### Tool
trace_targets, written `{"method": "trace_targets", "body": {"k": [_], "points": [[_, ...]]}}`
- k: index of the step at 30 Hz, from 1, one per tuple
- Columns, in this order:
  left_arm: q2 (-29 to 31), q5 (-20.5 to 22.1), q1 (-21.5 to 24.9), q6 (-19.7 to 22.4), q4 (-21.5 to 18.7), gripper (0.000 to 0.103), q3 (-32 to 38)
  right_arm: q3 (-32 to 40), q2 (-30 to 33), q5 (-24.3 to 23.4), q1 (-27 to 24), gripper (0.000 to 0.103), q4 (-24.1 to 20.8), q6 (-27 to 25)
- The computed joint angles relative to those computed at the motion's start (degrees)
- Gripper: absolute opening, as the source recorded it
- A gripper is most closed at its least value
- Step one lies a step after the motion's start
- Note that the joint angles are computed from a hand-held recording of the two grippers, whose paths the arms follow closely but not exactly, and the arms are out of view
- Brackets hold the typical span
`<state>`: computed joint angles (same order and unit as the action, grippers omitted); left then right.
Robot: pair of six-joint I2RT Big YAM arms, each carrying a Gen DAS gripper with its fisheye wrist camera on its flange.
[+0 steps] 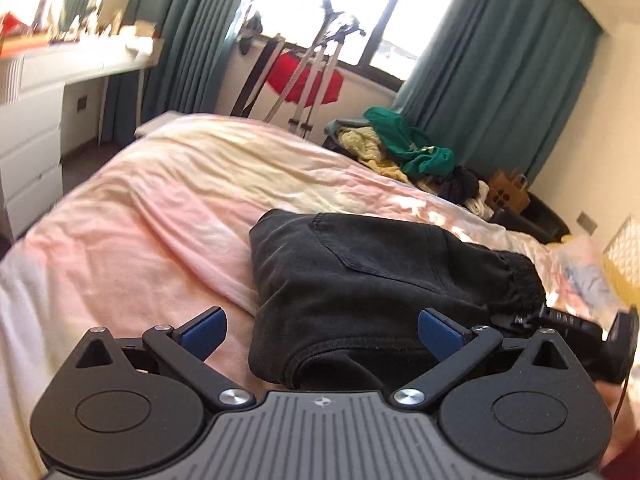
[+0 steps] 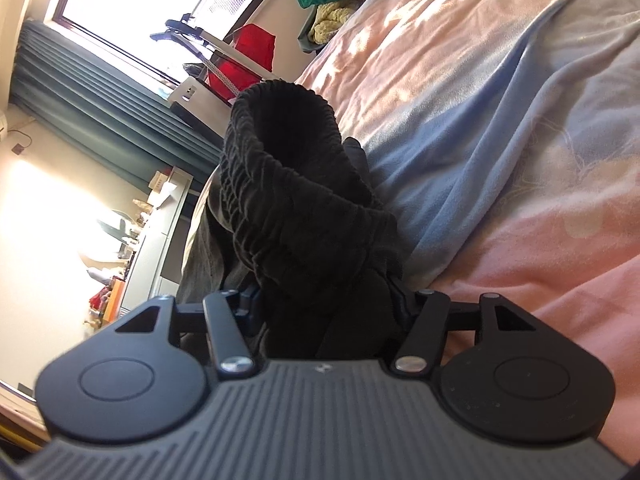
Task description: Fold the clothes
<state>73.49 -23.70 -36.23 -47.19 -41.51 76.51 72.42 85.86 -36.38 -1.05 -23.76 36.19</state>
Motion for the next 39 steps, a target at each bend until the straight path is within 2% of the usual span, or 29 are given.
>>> {"method": "trace_targets", "body": {"k": [4, 8, 9, 15, 19, 23, 27, 30, 35, 39], "points": [[3.16, 14.29, 8.18, -7.84, -0.80, 0.103, 1.00, 0.23, 0.08, 0.28, 0.05, 0.061, -0.30, -0.29], [6.80, 29.36, 13.97, -12.13, 3.84, 0.103, 0.20, 0.25, 0.13, 0.30, 0.06, 0.061, -0.32, -0.08], [7.64, 31.18, 14.56, -12.60, 4.78, 0.103, 0.23, 0.31, 0.17, 0.31, 0.08, 0.061, -0.35, -0.02], [11.56, 35.73, 15.86, -9.06, 8.46, 0.103, 1.64, 0.80, 0.48, -0.17, -0.15, 0.061, -0.74, 0.76], [12.17, 37.06, 15.90, -7.07, 11.33, 0.101, 0.86, 0.88, 0.54, 0.26, 0.00, 0.061, -0.59, 0.37], [11.88, 35.96, 15.44, -4.48, 12.59, 0.085, 0.07, 1.52, 0.74, 0.52, 0.15, 0.060, -0.90, -0.43], [11.02, 32.52, 14.32, -3.08, 12.16, 0.068, -0.04, 1.98, 0.18, 1.66, 0.77, 0.052, -0.95, -2.28], [10.21, 29.33, 13.15, -1.55, 12.37, 0.058, -0.19, 1.78, -0.67, 2.15, 1.16, 0.045, -0.17, -3.33], [7.51, 24.91, 11.30, -1.80, 15.42, 0.050, -2.36, 1.20, -2.14, 0.97, 1.17, 0.041, 2.76, -3.17], [5.05, 21.49, 9.82, -3.04, 15.19, 0.046, -2.70, 0.55, -3.30, -1.74, 0.59, 0.040, 6.25, -2.19]]}}
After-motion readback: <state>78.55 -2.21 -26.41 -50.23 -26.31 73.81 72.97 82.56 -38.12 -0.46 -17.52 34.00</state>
